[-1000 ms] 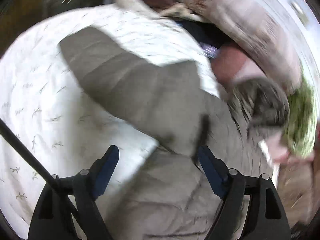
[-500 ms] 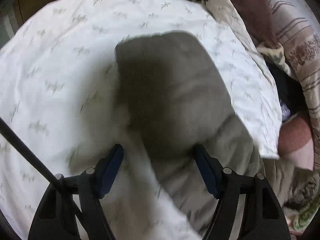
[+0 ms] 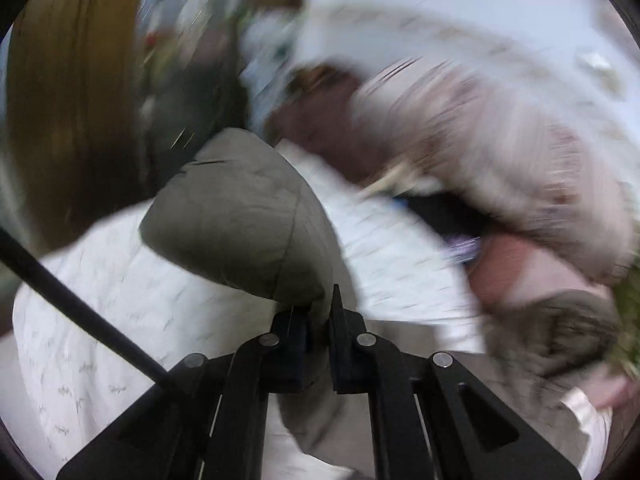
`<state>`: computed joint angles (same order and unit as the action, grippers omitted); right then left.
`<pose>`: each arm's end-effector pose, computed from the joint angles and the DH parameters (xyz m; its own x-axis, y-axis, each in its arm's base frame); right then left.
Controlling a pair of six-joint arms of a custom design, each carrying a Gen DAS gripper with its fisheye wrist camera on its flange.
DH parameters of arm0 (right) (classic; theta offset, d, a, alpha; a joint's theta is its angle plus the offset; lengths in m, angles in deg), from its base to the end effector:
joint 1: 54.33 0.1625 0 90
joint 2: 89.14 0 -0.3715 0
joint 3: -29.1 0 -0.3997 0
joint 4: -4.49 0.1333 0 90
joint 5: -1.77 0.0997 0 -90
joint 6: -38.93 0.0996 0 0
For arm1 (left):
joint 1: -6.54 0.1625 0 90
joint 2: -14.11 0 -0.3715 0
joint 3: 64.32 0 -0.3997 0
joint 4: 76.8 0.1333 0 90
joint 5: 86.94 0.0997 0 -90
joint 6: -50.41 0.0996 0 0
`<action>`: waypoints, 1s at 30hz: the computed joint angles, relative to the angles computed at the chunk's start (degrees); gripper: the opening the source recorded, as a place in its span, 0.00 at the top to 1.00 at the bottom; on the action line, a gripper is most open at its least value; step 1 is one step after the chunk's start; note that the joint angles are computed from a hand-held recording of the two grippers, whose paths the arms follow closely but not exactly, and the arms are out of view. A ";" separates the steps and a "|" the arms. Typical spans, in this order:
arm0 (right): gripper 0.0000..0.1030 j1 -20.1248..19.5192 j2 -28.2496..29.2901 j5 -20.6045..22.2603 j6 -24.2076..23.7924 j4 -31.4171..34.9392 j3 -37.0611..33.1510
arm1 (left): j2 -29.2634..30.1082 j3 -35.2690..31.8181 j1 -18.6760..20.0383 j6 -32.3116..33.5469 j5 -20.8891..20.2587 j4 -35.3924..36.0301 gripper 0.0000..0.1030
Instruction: Fold large clothes
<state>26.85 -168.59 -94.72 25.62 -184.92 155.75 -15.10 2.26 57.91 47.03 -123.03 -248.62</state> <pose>0.0472 -0.4919 0.2526 -0.9638 0.0947 0.2493 -0.1315 0.6447 -0.7531 -0.3038 -0.7226 0.1291 -0.8383 -0.1071 -0.5346 0.3969 0.5523 -0.7331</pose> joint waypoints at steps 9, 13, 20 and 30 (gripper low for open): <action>0.14 -6.66 -13.36 3.27 2.14 -0.09 7.38 | 0.63 10.51 -11.42 14.15 -11.51 -8.35 0.93; 0.14 -15.01 -19.73 12.40 7.46 3.97 8.06 | 6.06 7.88 -12.31 14.42 -18.76 -0.23 0.92; 0.14 -24.45 -20.34 22.32 14.03 12.71 5.35 | 12.66 -0.08 -9.23 5.61 -32.08 21.10 0.83; 0.14 -27.78 -20.42 30.50 16.52 16.21 5.57 | 4.57 10.47 -9.16 6.95 -38.08 16.85 0.36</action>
